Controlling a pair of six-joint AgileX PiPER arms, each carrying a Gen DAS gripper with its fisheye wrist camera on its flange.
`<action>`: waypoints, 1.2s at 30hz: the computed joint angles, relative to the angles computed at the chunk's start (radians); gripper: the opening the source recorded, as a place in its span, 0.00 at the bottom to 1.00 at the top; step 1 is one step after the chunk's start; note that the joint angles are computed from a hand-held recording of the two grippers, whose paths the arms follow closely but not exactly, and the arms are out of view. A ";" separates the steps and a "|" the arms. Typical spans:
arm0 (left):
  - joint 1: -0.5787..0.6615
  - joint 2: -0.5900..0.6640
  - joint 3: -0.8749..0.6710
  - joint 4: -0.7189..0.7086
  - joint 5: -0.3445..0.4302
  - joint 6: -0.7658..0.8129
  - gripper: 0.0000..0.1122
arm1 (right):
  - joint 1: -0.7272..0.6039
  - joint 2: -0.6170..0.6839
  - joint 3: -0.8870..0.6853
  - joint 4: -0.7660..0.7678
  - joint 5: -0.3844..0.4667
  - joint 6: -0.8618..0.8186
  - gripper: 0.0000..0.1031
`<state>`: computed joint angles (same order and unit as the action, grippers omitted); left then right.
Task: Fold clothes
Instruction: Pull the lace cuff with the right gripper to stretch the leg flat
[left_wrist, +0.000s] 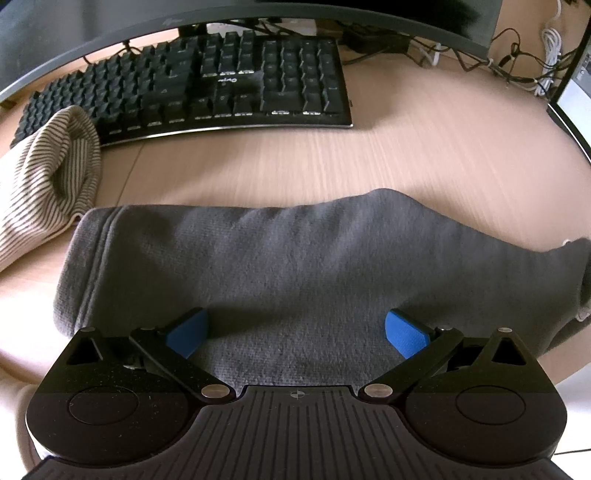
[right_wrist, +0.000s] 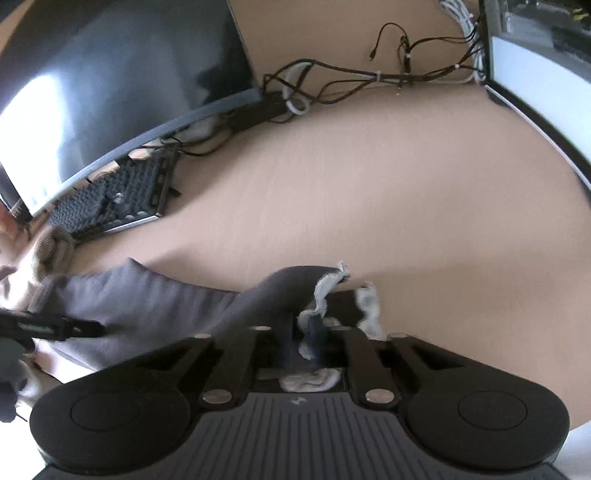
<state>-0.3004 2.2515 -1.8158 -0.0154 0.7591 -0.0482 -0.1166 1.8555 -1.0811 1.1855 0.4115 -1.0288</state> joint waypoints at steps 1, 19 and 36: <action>0.001 -0.001 0.001 -0.003 -0.001 0.005 0.92 | -0.022 -0.026 0.006 0.057 0.040 -0.034 0.06; 0.001 -0.025 0.051 -0.002 -0.042 0.013 0.92 | -0.013 -0.172 0.139 -0.207 -0.113 0.255 0.42; 0.036 -0.071 0.085 -0.051 -0.052 0.014 0.92 | 0.027 -0.125 -0.018 -0.059 -0.016 0.047 0.06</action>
<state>-0.2640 2.1808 -1.7306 -0.0668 0.7073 -0.0343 -0.0892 1.7308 -1.0989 1.1260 0.3951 -0.9817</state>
